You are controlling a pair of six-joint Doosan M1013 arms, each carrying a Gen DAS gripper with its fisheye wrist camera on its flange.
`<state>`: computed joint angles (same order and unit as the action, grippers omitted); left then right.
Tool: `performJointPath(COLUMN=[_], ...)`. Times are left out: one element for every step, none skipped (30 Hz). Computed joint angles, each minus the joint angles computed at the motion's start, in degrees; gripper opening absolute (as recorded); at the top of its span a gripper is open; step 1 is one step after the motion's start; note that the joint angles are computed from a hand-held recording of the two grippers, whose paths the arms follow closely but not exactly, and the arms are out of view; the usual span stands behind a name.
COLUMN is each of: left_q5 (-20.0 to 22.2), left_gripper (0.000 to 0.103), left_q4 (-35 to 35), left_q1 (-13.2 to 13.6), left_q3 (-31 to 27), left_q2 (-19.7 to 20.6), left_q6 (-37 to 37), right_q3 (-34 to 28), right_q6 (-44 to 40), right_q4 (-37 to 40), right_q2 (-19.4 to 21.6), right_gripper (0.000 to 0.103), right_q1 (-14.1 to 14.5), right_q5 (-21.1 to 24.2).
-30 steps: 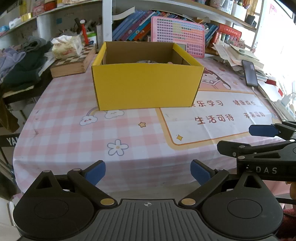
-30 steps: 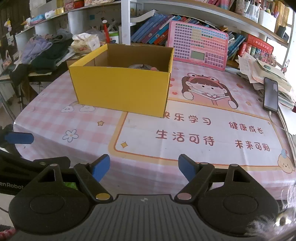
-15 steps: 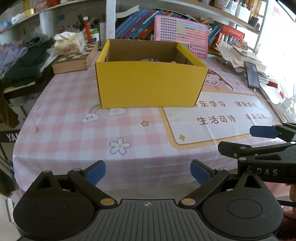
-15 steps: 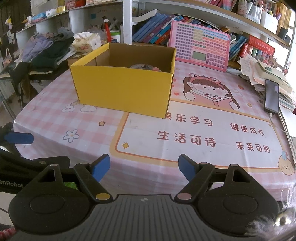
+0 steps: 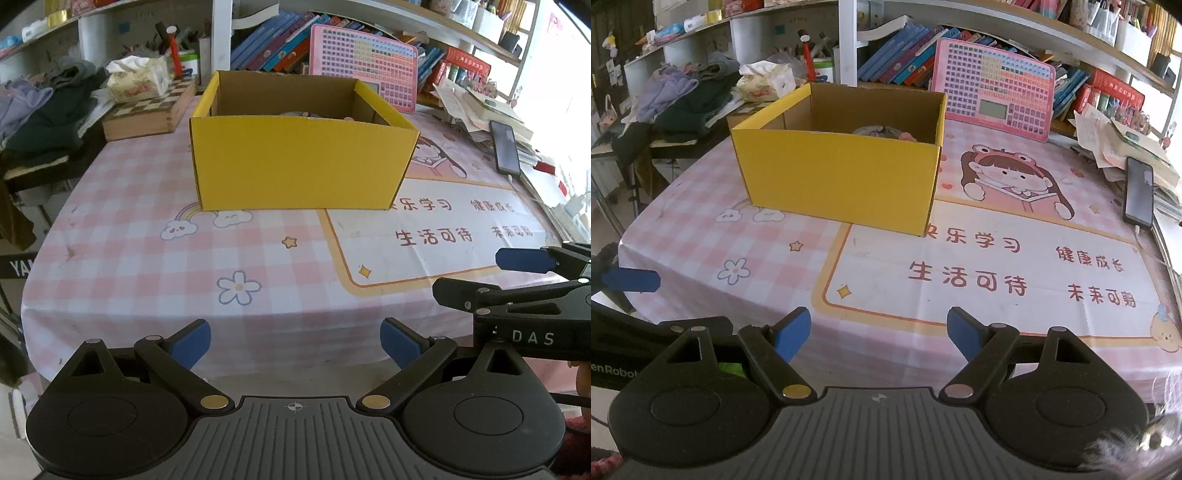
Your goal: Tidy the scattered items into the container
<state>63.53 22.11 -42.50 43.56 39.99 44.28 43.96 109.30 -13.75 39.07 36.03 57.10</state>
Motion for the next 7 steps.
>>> performJointPath(left_q5=[-0.17, -0.69, -1.37, -1.63, -1.87, -2.03, -2.02], left_gripper=[0.100, 0.100, 0.100, 0.100, 0.100, 0.100, 0.100], left_q4=[0.13, 0.24, 0.07, -0.09, -0.16, -0.24, -0.16], left_q1=[0.00, 0.01, 0.09, 0.15, 0.19, 0.24, 0.29], left_q3=[0.03, 0.27, 0.49, 0.40, 0.27, 0.05, -0.27], left_q2=[-0.01, -0.11, -0.21, -0.15, -0.06, 0.07, 0.26], left_q6=[-0.09, -0.27, -0.34, -0.23, -0.10, 0.03, 0.11], right_q3=[-0.15, -0.30, -0.48, -0.73, -1.05, -1.31, -1.68], right_q6=[-0.07, -0.20, -0.33, -0.41, -0.50, -0.60, -0.76], right_q4=[0.25, 0.51, 0.71, 0.85, 0.96, 1.04, 1.13], right_q2=[0.09, 0.19, 0.29, 0.42, 0.58, 0.72, 0.90], right_gripper=[0.080, 0.080, 0.080, 0.080, 0.080, 0.080, 0.080], right_q1=[-0.05, -0.13, -0.20, -0.25, -0.31, -0.37, -0.45], right_q5=[0.17, 0.31, 0.44, 0.63, 0.83, 0.97, 1.17])
